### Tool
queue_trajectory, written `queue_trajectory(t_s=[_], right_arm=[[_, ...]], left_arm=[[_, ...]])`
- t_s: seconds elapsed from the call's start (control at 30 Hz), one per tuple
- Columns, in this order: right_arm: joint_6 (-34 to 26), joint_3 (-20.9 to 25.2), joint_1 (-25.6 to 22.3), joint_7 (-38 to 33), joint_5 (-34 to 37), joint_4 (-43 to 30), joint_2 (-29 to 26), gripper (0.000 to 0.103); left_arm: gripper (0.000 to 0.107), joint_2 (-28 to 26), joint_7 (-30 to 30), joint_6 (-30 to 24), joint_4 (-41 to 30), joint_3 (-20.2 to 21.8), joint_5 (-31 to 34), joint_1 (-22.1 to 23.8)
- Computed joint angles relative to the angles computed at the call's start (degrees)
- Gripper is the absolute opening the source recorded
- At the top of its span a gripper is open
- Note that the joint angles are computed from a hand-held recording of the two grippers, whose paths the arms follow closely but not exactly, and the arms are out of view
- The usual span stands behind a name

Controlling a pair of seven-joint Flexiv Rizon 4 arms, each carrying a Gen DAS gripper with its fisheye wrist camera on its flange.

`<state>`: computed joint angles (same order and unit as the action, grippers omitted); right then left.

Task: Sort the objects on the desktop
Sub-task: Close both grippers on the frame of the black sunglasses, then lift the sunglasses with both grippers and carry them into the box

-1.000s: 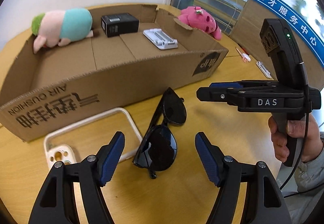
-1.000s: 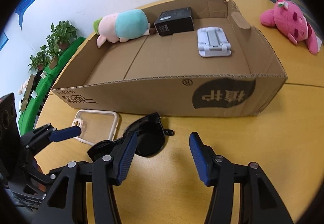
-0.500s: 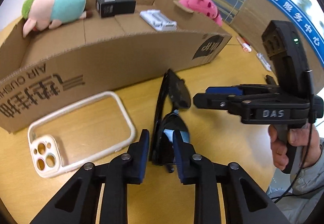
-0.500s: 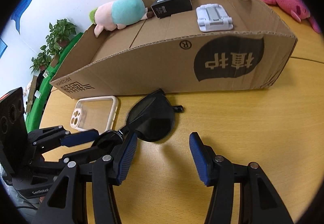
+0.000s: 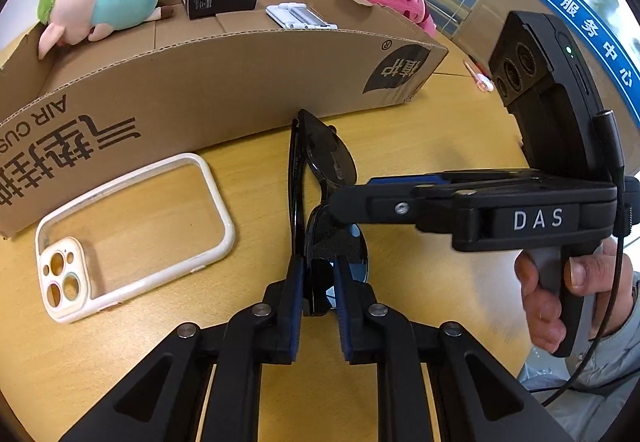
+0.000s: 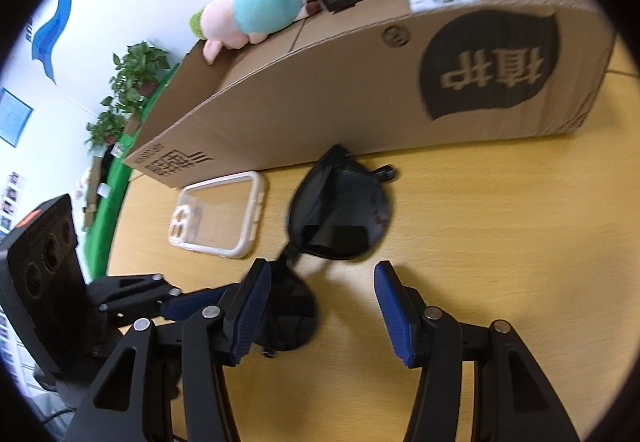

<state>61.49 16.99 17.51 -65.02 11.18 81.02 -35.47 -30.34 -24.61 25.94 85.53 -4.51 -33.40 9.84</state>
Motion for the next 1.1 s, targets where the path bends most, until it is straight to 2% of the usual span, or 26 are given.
queue_trajectory(t_s=[0.13, 0.17, 0.27, 0.37, 0.4, 0.53, 0.67, 1.03, 1.1], right_arm=[[-0.18, 2.66, -1.4, -2.6, 2.96, -2.27, -1.58, 0.053], [-0.03, 3.03, -1.57, -2.93, 3.77, -2.69, -1.83, 0.056], [-0.46, 1.83, -0.54, -2.05, 3.45, -2.96, -1.68, 0.056], [-1.23, -0.31, 1.23, 0.32, 1.06, -2.36, -1.1, 0.045], [-1.6, 1.18, 0.26, -1.06, 2.99, -3.35, -1.69, 0.034], [-1.76, -1.37, 2.71, 1.88, -0.7, -2.6, -1.13, 0.034], [-0.38, -1.9, 3.54, 3.29, -2.46, -1.16, -0.44, 0.033], [2.76, -6.04, 7.29, 9.3, -12.38, 1.77, 3.5, 0.03], [3.5, -7.08, 8.08, 10.51, -14.79, 1.82, 4.07, 0.026]], left_arm=[[0.014, 0.62, -0.13, 0.5, 1.06, 0.14, 0.02, -0.25], [0.014, 0.74, -0.16, 0.8, 1.33, 0.15, -0.09, -0.3], [0.014, 0.78, -0.21, 0.57, 1.43, 0.13, -0.25, -0.24], [0.014, 0.62, -0.7, -0.33, 1.1, 0.16, -0.24, -0.13], [0.014, 0.74, -0.8, -0.35, 1.28, 0.23, -0.18, -0.17], [0.014, 1.18, -0.65, -0.07, 1.93, 0.37, -0.4, -0.09], [0.013, 1.2, -0.4, -0.89, 1.74, 0.27, -1.28, 0.57], [0.007, 4.2, 4.47, -0.29, 3.32, -0.35, -7.78, 2.11], [0.004, 4.47, 4.99, -1.43, 2.89, -0.48, -9.0, 2.42]])
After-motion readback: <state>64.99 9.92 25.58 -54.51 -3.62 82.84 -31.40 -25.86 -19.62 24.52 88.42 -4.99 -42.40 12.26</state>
